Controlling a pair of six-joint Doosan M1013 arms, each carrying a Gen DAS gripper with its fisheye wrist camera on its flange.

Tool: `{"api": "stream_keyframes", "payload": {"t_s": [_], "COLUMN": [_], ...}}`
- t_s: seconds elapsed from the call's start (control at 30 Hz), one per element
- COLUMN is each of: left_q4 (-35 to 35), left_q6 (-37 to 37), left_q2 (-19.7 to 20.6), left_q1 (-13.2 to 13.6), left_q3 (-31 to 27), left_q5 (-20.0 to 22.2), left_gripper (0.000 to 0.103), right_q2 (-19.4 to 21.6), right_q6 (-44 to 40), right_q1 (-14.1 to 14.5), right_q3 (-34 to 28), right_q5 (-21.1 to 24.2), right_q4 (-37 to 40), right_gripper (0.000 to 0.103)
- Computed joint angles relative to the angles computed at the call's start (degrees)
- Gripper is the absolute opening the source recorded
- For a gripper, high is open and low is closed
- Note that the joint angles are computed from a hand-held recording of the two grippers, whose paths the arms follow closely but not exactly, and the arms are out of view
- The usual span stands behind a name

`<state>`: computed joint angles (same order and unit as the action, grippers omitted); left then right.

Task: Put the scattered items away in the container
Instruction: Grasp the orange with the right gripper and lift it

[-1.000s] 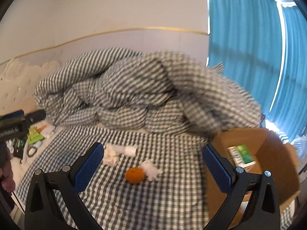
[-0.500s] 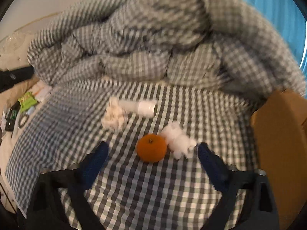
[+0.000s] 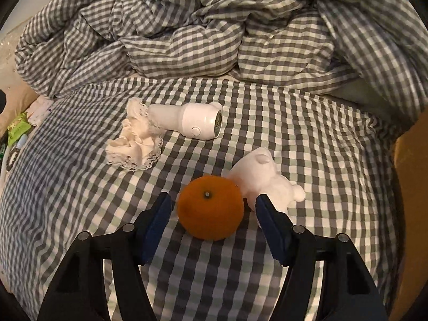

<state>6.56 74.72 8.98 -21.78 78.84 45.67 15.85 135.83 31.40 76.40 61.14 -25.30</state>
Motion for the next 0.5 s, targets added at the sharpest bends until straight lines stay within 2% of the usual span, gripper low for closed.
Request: {"api": "stream_keyframes", "payload": {"t_s": [0.23, 0.27, 0.3, 0.5], "left_q4": [-0.8, -0.8, -1.0, -2.0], "left_q6": [0.6, 0.8, 1.0, 1.7], "left_q2": [1.0, 1.1, 1.3, 2.2], "left_q1": [0.0, -0.1, -0.1, -0.4], "left_q3": [0.0, 0.0, 0.0, -0.2], "left_q5": [0.0, 0.0, 0.0, 0.1], "left_gripper": [0.103, 0.103, 0.103, 0.103], "right_q2": [2.3, 2.6, 2.6, 1.9], "right_q6": [-1.6, -1.6, -1.3, -0.5], "right_q1": [-0.5, -0.6, -0.6, -1.0], "right_q3": [-1.3, -1.4, -1.4, -0.5], "right_q5": [1.2, 1.8, 1.6, 0.1], "right_q4": [0.2, 0.4, 0.6, 1.5], "right_gripper": [0.065, 0.063, 0.057, 0.056]}}
